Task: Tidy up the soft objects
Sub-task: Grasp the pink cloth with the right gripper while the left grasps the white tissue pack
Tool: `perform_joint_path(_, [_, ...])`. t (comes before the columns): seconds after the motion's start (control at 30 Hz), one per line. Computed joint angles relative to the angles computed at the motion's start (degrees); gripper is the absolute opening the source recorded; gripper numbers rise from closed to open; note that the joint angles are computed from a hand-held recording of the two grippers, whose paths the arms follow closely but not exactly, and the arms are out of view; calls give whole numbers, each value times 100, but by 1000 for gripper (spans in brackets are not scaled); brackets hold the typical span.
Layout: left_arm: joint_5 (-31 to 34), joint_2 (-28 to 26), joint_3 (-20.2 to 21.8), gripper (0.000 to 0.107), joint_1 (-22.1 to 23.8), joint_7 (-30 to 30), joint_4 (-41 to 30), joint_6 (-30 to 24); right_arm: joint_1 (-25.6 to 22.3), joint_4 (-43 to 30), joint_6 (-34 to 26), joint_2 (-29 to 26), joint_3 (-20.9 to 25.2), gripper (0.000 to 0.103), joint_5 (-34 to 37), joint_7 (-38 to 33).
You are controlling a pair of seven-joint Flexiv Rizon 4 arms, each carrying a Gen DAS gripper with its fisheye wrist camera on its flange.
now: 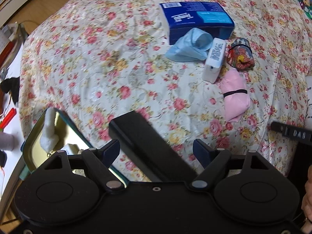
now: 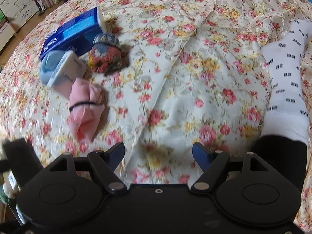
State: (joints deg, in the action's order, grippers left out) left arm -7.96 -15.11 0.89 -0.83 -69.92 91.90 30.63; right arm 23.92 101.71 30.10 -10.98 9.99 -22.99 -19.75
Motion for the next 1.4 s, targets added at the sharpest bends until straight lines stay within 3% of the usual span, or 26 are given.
perform_joint_path(0.43, [267, -500, -65, 79, -225, -287, -607, -67, -31, -881, 217, -668, -230, 77, -96, -434])
perform_joint_path(0.57, [259, -641, -15, 79, -198, -530, -763, -59, 48, -1029, 614, -897, -201, 80, -35, -765])
perform_joint_path(0.83, [4, -1041, 3, 79, -16, -1122, -1265, -399, 215, -1417, 708, -1396, -249, 80, 177, -1161])
perform_joint_path(0.9, [-38, -1109, -23, 79, -2, -1165, -1350, -473, 251, -1454, 697, -1449, -283, 77, 195, -1184])
perform_joint_path(0.97, [7, -1162, -30, 79, -39, -1209, -1426, -515, 293, -1588, 521, -1593, -300, 55, 221, -1267])
perform_joint_path(1.07, [65, -1195, -50, 79, -98, -1230, -1493, -510, 303, -1467, 573, -1468, -320, 36, 177, -1301])
perform_joint_path(1.4, [113, -1279, -186, 79, -408, -1253, -1757, -408, 61, -460, 637, -555, -380, 34, -140, -399])
